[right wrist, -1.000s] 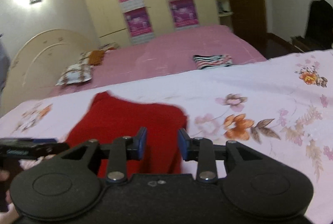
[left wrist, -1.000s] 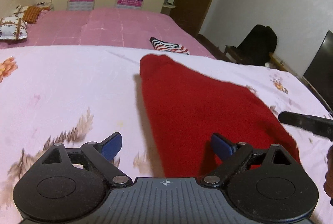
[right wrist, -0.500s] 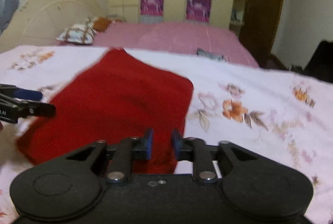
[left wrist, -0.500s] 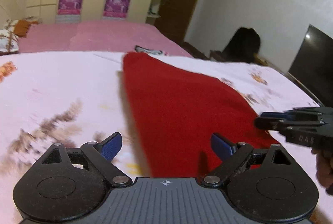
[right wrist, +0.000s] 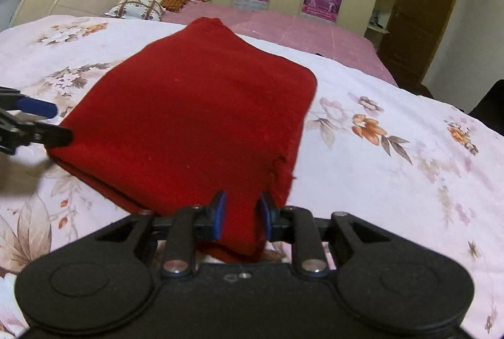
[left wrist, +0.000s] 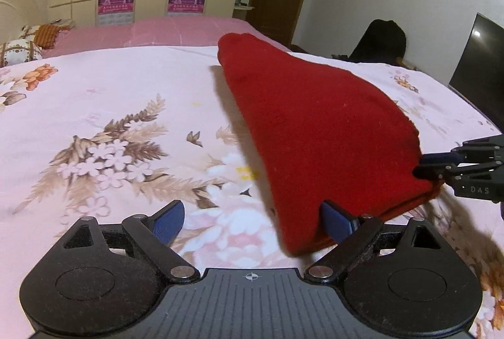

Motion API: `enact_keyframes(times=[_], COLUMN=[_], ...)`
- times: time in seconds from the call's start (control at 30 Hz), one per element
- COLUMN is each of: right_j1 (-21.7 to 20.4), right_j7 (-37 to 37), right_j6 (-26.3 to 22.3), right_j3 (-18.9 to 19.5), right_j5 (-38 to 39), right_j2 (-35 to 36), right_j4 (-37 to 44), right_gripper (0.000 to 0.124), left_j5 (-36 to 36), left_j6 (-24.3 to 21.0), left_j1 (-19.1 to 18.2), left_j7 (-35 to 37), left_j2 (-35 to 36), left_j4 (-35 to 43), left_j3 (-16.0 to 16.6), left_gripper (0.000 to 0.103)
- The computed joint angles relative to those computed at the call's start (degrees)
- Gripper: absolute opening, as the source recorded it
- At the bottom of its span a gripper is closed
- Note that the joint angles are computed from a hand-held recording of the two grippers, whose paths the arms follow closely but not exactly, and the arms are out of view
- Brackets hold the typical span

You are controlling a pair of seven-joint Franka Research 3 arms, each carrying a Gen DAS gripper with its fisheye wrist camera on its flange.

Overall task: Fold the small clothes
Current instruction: 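Grasp the folded sweater end with both grippers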

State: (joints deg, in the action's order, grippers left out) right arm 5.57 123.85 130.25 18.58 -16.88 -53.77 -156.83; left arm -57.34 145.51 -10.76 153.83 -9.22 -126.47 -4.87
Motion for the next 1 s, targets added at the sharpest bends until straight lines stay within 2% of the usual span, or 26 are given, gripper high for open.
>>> enact_keyframes(times=[0.03,0.1,0.13,0.17,0.2,0.23,0.3,0.37,0.47,0.53,0.6,0.73,0.77,0.87,1.0], right_j1=[0.13,-0.40,-0.55,-0.31,-0.12,-0.74,-3.37,-5.33,-6.35,-4.41,-2.55,0.05,0.92,4.18,7.89], right_j7=[-0.25,1.28,2.34,2.90,3.02,3.48,5.13,7.00,7.92,6.79,5.79,1.27,-0.37,-5.28,-11.11], right_j6=[-1.16,-2.85,-1.00,1.35,3.99,5.82,9.00,13.02,19.55,24.42,26.85,30.44,30.94,32.71,34.84], right_j3=[-0.50,0.22,-0.09,-1.18,-3.12,-4.51,-6.50,-8.89,-13.42,-17.73,-21.59,-25.06,-25.76,-28.21,-30.14], right_j5=[0.61,0.37,0.11,0.72,2.22,3.96,7.17,11.12,17.95,23.37,28.33,33.67,34.53,37.46,40.78], right_j2=[0.13,-2.64,-5.19,-7.26,-8.22,-8.10,-6.50,-6.00,-5.67,-5.16,-3.57,-1.42,-0.67,2.52,8.34], right_j4=[0.84,1.31,0.20,-1.12,-2.13,-2.56,-3.04,-4.78,-8.02,-10.59,-11.64,-12.56,-12.29,-10.72,-7.33], right_gripper=[0.021,0.036,0.043,0.060,0.064,0.063,0.063,0.063,0.063,0.068,0.072,0.073,0.073,0.072,0.072], left_j5=[0.01,-0.61,-1.02,-1.23,-1.44,-1.18,-1.93,-2.22,1.54,4.86,4.80,5.57,5.74,6.31,7.73], left_j6=[0.00,0.45,-0.22,-1.40,-2.53,-4.03,-10.96,-15.90,-19.73,-20.51,-20.71,-19.77,-19.71,-20.46,-22.69], left_j1=[0.19,0.32,0.43,0.59,0.76,1.07,2.35,3.89,5.38,5.88,6.89,8.35,8.57,9.17,9.78], left_j7=[-0.03,0.68,0.69,0.05,-0.85,-2.60,-8.30,-13.65,-23.15,-28.98,-29.97,-28.10,-28.00,-28.26,-27.87], left_j2=[-0.18,-0.15,0.41,1.45,2.87,4.38,8.96,13.01,18.61,21.32,23.15,25.32,26.05,28.46,31.65], left_j4=[0.29,1.56,2.86,4.65,6.72,8.79,14.78,19.46,25.55,28.44,29.85,31.62,32.44,35.19,39.40], left_j3=[0.20,0.57,0.81,0.86,0.65,0.25,-0.33,-1.54,-3.51,-4.66,-6.27,-9.28,-9.80,-11.12,-12.82], left_gripper=[0.092,0.093,0.093,0.092,0.092,0.092,0.092,0.092,0.092,0.092,0.092,0.092,0.090,0.071,0.070])
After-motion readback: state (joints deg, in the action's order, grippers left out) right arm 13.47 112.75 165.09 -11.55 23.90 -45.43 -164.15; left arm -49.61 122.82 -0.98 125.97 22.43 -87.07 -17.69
